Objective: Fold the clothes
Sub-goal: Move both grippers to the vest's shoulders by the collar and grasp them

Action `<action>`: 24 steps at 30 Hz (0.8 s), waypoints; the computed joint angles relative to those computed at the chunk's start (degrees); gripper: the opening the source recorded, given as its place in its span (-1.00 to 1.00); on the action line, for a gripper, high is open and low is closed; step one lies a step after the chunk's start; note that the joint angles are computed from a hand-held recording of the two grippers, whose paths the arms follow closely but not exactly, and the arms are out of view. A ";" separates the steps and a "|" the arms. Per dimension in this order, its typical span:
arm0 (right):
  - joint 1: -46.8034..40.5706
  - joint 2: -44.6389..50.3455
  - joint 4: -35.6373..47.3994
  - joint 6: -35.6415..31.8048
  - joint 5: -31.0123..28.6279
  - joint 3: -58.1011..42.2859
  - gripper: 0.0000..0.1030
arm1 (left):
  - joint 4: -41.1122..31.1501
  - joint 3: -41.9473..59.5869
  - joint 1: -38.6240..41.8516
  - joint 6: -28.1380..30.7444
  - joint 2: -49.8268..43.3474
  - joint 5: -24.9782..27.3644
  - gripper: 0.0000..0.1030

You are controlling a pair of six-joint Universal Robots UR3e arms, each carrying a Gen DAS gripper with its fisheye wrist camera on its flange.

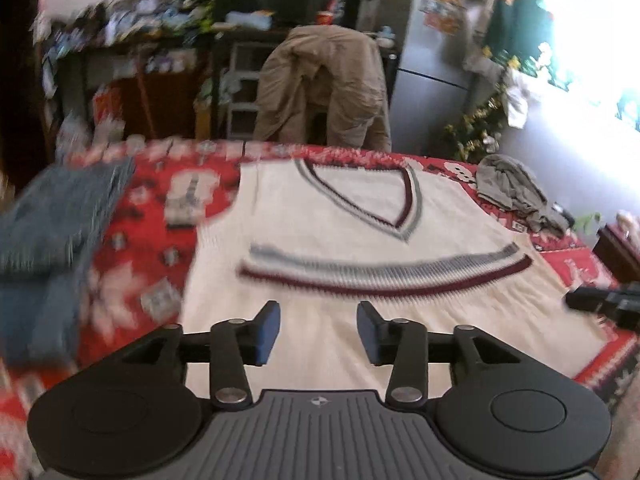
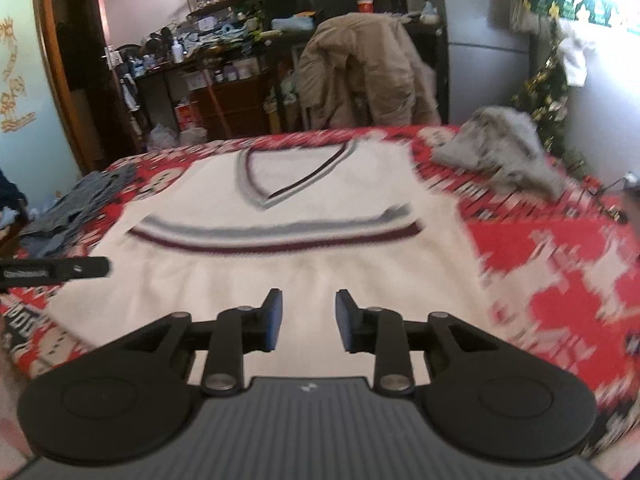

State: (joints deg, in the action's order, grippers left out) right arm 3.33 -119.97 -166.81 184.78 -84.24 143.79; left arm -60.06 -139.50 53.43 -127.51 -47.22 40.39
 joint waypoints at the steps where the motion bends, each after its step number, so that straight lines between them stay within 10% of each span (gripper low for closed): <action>1: -3.20 -0.88 2.02 -1.92 2.08 -0.92 -0.18 | 7.00 1.52 -2.54 -1.92 -5.85 0.84 -0.07; 6: -17.07 4.40 8.62 -14.43 13.15 -10.19 -0.09 | 26.38 16.02 -13.07 -7.73 -30.61 6.49 -0.06; 12: -20.25 25.30 9.21 -28.49 15.58 -29.85 -0.09 | 29.44 43.85 -23.50 -11.36 -56.14 13.61 -0.09; 24: -15.29 69.95 34.70 -37.19 15.28 -91.74 -0.47 | -7.89 115.20 -32.33 -8.59 -99.23 19.04 -0.42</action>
